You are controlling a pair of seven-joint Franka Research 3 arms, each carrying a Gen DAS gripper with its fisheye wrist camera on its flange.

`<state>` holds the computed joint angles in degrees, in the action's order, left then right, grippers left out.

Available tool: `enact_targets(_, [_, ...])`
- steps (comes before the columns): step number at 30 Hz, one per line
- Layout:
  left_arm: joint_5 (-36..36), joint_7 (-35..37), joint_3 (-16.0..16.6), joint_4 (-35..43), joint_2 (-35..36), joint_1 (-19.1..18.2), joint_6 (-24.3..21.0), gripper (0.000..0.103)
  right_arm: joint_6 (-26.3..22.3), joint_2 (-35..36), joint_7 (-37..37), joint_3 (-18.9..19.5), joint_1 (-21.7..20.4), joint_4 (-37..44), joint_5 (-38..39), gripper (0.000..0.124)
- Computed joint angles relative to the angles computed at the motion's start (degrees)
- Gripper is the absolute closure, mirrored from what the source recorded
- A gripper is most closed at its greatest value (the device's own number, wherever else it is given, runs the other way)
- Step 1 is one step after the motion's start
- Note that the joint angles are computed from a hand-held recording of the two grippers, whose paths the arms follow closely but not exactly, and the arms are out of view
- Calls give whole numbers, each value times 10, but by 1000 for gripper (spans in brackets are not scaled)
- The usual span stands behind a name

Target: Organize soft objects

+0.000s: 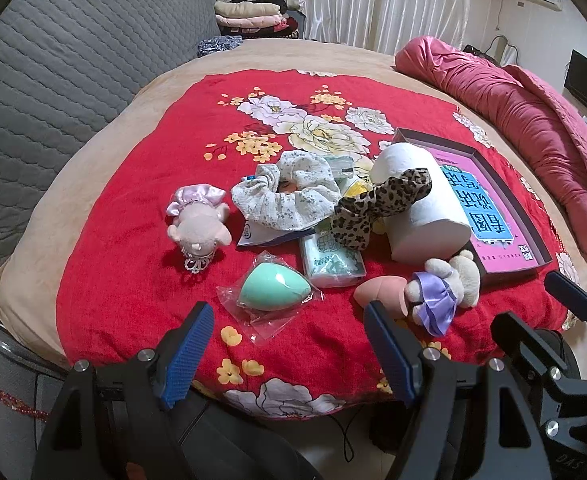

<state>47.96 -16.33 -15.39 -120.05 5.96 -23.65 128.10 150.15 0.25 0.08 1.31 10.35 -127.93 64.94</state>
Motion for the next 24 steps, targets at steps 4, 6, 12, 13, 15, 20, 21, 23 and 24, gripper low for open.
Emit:
enact_targets(4, [-1, 0, 0, -1, -1, 0, 0, 27, -3, 1, 3, -1, -2, 2, 0, 34])
enact_targets(6, [-1, 0, 0, 0, -1, 0, 0, 27, -3, 1, 2, -1, -2, 3, 2, 34])
enact_targets(12, [0, -2, 0, -2, -2, 0, 0, 27, -3, 0, -1, -1, -3, 3, 5, 34])
enact_targets(13, [0, -2, 0, -2, -2, 0, 0, 27, -3, 0, 0, -1, -3, 3, 5, 34])
enact_targets(15, [0, -2, 0, -1, -2, 0, -1, 27, -3, 1, 1, -1, -3, 4, 5, 34])
enact_targets(20, [1, -3, 0, -2, -2, 0, 0, 27, -3, 2, 1, -1, -3, 5, 5, 34])
enact_targets(21, [1, -3, 0, -2, -2, 0, -1, 27, -3, 1, 1, -1, -3, 4, 5, 34])
enact_targets(23, [1, -3, 0, -2, -2, 0, 0, 27, -3, 1, 0, -1, -3, 4, 6, 34])
enact_targets(24, [0, -3, 0, -2, -3, 0, 0, 27, -3, 2, 0, -1, -4, 5, 6, 34])
